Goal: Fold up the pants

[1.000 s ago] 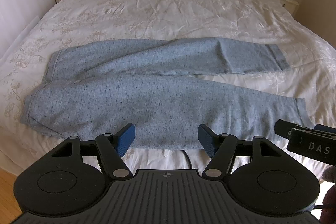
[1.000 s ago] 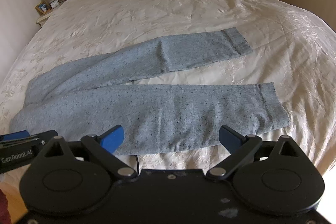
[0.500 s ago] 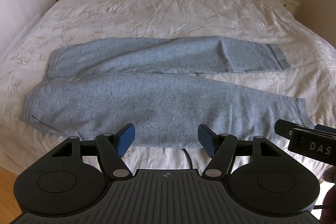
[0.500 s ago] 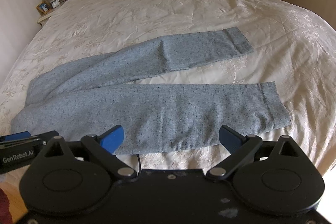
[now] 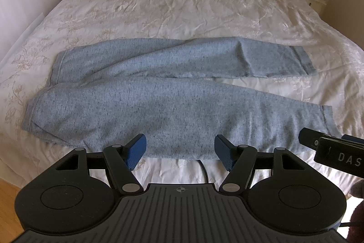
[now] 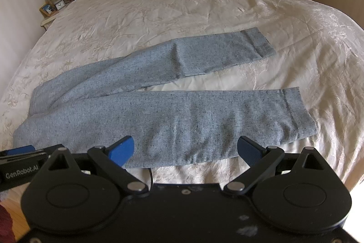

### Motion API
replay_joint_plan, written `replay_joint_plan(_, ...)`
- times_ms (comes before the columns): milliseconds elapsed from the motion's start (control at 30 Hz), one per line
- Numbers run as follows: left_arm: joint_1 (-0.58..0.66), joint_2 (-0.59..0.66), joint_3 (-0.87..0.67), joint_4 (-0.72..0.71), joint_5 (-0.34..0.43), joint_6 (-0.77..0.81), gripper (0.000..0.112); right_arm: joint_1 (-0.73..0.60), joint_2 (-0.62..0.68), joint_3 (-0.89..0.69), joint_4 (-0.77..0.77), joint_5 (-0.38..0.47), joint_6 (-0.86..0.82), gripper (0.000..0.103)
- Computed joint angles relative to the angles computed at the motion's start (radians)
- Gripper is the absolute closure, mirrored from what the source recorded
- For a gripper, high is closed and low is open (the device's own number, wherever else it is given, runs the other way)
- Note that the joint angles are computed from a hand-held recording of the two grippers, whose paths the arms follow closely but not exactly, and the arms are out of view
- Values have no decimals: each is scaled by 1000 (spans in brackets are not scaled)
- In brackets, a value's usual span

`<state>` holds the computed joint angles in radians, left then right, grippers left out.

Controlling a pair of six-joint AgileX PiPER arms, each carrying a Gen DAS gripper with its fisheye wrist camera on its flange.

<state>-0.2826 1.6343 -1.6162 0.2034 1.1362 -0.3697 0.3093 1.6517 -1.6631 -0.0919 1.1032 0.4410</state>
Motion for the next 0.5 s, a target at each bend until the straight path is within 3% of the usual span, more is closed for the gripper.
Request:
replay_joint_plan(367, 2, 8, -9, -6, 7, 3, 47, -9, 12, -12, 30, 4, -28, 1)
replay_joint_plan(500, -6, -4, 3, 17, -7, -6, 57, 1, 11, -12, -2, -3, 2, 1)
